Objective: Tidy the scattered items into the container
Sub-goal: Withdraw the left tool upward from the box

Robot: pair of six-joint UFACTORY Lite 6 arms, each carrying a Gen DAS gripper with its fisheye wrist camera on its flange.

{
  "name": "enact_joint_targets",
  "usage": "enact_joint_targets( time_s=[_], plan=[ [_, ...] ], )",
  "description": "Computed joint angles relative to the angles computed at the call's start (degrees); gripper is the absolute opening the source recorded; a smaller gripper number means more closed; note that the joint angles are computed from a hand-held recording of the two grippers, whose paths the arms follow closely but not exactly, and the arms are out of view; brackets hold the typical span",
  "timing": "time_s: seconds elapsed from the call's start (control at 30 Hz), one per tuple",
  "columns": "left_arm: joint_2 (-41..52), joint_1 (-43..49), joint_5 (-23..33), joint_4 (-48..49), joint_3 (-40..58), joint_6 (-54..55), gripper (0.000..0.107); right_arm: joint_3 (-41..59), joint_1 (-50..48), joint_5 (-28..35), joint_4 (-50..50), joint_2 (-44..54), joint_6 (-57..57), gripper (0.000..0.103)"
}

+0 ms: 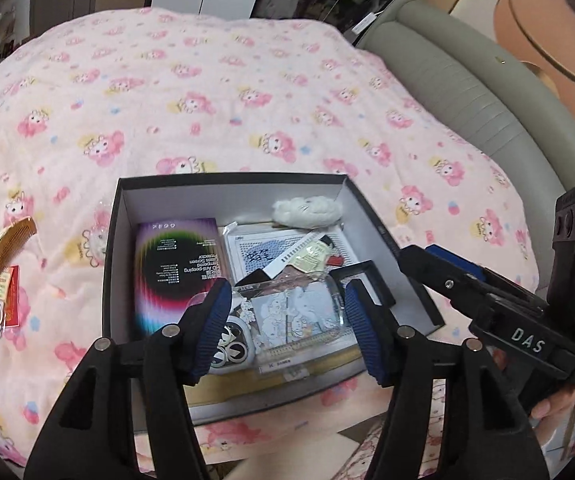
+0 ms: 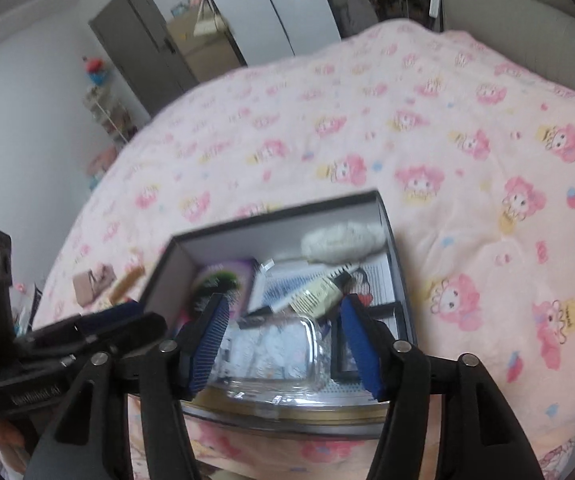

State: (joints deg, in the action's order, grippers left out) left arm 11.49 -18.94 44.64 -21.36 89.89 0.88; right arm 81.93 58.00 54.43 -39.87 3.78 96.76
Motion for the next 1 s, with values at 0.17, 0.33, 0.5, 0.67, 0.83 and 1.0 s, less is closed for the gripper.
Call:
enact_joint_targets(
  time_s=[0.17,0.33,0.5,0.67,0.83,1.0],
  plan=[
    [-2.54,-0.21,1.63,-0.23,-0.03,0.26,0.064,6.67,4.38,5.12,-3.78,3.02,0.4,0.06],
    [-5.74,0.11,1.75,0.28,-2.07,-0.22,0.064,10.56,6.1,7.03,-4.59,4.7,0.26,0.061],
    [-8.74,0.93,1.97,-0.14,-5.08,0.66,0.063,16.55,8.64,6.97,-5.22,8.37,-3.73,0.061],
    [-12.45,3.04,2.12,-0.88,-8.23,2.2,0.063,22.41,10.64,8.82,-6.45,12.76,-4.63,0.063],
    [-15.84,5.79,2.74,-2.69,-10.52,5.03,0.063,25.53,10.81,8.79,-5.94,15.09,-4.96,0.064],
    [-18.28,10.61,3.56,-6.04,-12.98,8.67,0.063,33.73,10.68,9.42,-4.82,20.77,-7.81,0.064]
  ],
)
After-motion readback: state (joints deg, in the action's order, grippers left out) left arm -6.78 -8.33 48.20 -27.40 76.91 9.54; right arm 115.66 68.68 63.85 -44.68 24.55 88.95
